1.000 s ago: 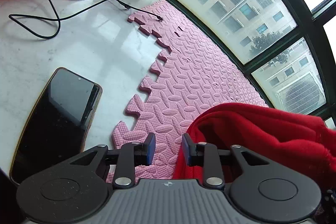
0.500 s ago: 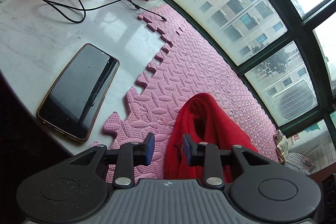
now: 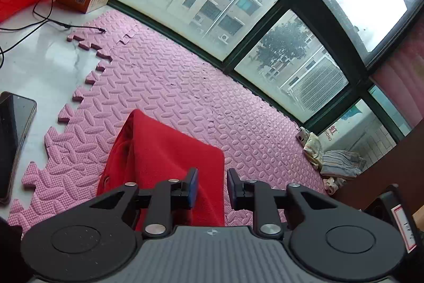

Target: Fold clothes

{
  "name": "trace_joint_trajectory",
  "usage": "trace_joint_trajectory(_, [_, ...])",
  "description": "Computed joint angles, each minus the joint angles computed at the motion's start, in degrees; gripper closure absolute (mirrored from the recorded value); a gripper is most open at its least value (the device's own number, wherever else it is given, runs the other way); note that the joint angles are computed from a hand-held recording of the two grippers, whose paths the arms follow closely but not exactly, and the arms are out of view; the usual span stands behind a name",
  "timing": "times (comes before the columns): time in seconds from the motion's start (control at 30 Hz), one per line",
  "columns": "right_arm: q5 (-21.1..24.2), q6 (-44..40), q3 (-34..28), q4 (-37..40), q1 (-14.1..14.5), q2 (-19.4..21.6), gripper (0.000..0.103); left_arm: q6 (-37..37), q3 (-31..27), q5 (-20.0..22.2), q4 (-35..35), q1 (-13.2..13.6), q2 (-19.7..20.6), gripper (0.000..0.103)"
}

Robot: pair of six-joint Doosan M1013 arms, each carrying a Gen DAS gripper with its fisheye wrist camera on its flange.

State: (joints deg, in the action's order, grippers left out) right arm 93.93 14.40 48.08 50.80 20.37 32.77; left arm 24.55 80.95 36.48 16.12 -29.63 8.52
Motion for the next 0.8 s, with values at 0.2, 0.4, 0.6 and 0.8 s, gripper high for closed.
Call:
trace_joint_trajectory(0.2, [-3.97,7.27,-0.47,1.68,-0.83,-0.39,0.062,-3.96,3.84,-0.92,-0.87,0.13,-1.99,0.081])
trace_joint_trajectory(0.4, [-3.87,11.38,-2.51,1.43,0.81,0.97,0.065,-5.97,4.96,-2.10,-0.51,0.23,-2.71,0.081])
trace_joint_trajectory(0.6, [-3.15,11.44,-1.67,-1.09,1.60,0.80,0.095,-6.37,5.64,-3.03,-0.44,0.23,-3.12,0.081])
trace_joint_trajectory(0.8, [-0.26,9.73,-2.62,0.51,0.35,0.76,0.098,-6.24,5.65,-2.98,-0.38,-0.02,-3.42,0.081])
